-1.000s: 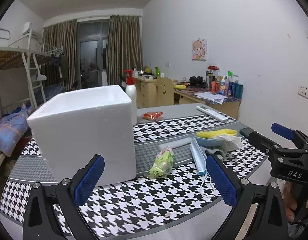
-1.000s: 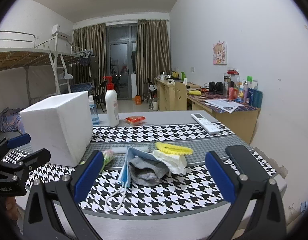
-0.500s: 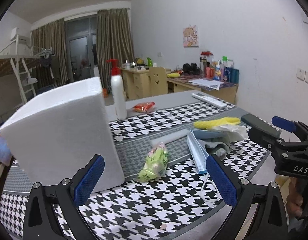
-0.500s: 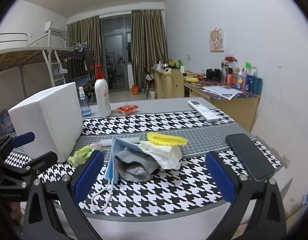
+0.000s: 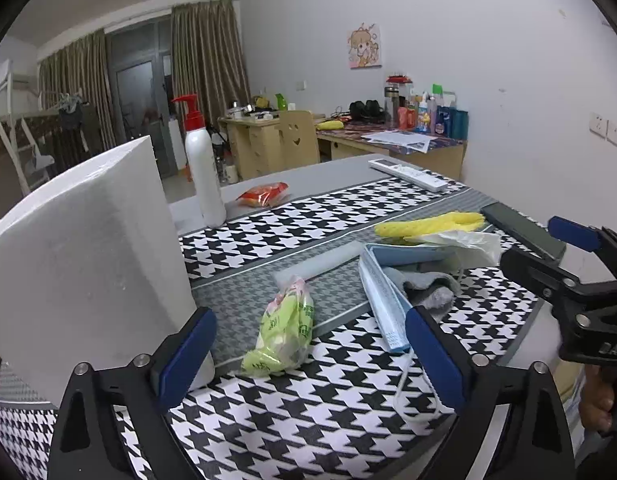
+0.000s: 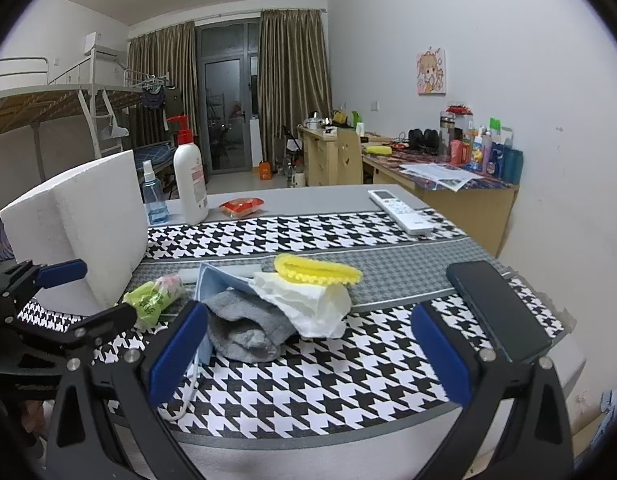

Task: Organize soft objects
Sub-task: 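Move the left tool to the green snack bag while the right tool approaches the yellow sponge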

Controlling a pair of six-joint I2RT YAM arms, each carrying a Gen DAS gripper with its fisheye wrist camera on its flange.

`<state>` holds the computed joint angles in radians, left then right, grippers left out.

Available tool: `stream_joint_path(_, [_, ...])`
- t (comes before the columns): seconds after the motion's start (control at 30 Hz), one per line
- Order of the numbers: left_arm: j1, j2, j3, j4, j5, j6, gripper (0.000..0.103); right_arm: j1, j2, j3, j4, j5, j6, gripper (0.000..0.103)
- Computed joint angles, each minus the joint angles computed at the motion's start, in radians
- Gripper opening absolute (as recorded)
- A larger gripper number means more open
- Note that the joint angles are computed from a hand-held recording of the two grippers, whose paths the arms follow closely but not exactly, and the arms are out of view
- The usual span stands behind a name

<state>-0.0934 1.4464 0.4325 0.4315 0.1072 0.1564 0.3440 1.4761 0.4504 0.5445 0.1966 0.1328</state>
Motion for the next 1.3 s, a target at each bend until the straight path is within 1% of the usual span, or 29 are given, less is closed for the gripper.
stream_joint_path(0.03, [-0.003, 0.011, 0.007, 0.001, -0.004, -0.004, 0.092, -0.018, 0.009, 0.012, -0.004, -0.023, -0.003, 0.103])
stream_joint_path(0.13, [-0.010, 0.045, 0.036, -0.016, 0.006, -0.003, 0.090, -0.031, 0.022, 0.024, -0.008, -0.028, -0.008, 0.103])
stream_joint_path(0.3, [-0.022, 0.083, 0.067, -0.018, -0.017, -0.005, 0.088, -0.072, 0.038, 0.064, -0.036, -0.073, -0.018, 0.102])
stream_joint_path(0.37, [-0.028, 0.110, 0.091, -0.028, -0.032, -0.002, 0.085, -0.086, 0.045, 0.077, -0.044, -0.092, -0.023, 0.101])
stream_joint_path(0.47, [-0.026, 0.137, 0.115, -0.047, -0.035, -0.003, 0.081, -0.099, 0.063, 0.122, -0.089, -0.114, -0.029, 0.099])
stream_joint_path(0.6, [-0.020, 0.163, 0.132, -0.054, -0.039, -0.002, 0.080, -0.098, 0.087, 0.180, -0.134, -0.120, -0.045, 0.098])
stream_joint_path(0.67, [-0.008, 0.171, 0.144, -0.067, -0.024, -0.009, 0.077, -0.100, 0.102, 0.214, -0.160, -0.129, -0.054, 0.098])
stream_joint_path(0.77, [0.003, 0.186, 0.165, -0.092, -0.009, -0.004, 0.075, -0.105, 0.130, 0.261, -0.198, -0.146, -0.065, 0.092])
stream_joint_path(0.83, [0.001, 0.200, 0.175, -0.098, -0.021, 0.000, 0.072, -0.106, 0.155, 0.289, -0.214, -0.147, -0.074, 0.091])
stream_joint_path(0.87, [0.004, 0.208, 0.182, -0.104, -0.017, 0.001, 0.069, -0.107, 0.168, 0.303, -0.223, -0.149, -0.075, 0.091])
stream_joint_path(0.93, [0.011, 0.220, 0.197, -0.125, -0.002, 0.003, 0.068, -0.116, 0.195, 0.336, -0.254, -0.167, -0.070, 0.091])
stream_joint_path(1.07, [0.016, 0.233, 0.213, -0.149, 0.019, 0.009, 0.068, -0.133, 0.236, 0.392, -0.309, -0.219, -0.068, 0.086])
stream_joint_path(1.17, [0.016, 0.237, 0.223, -0.166, 0.018, 0.012, 0.068, -0.135, 0.261, 0.417, -0.333, -0.223, -0.064, 0.083])
stream_joint_path(1.23, [0.016, 0.242, 0.228, -0.175, 0.019, 0.013, 0.067, -0.137, 0.274, 0.431, -0.353, -0.228, -0.060, 0.078])
stream_joint_path(1.3, [0.013, 0.248, 0.238, -0.189, 0.017, 0.014, 0.059, -0.137, 0.286, 0.444, -0.372, -0.232, -0.062, 0.075])
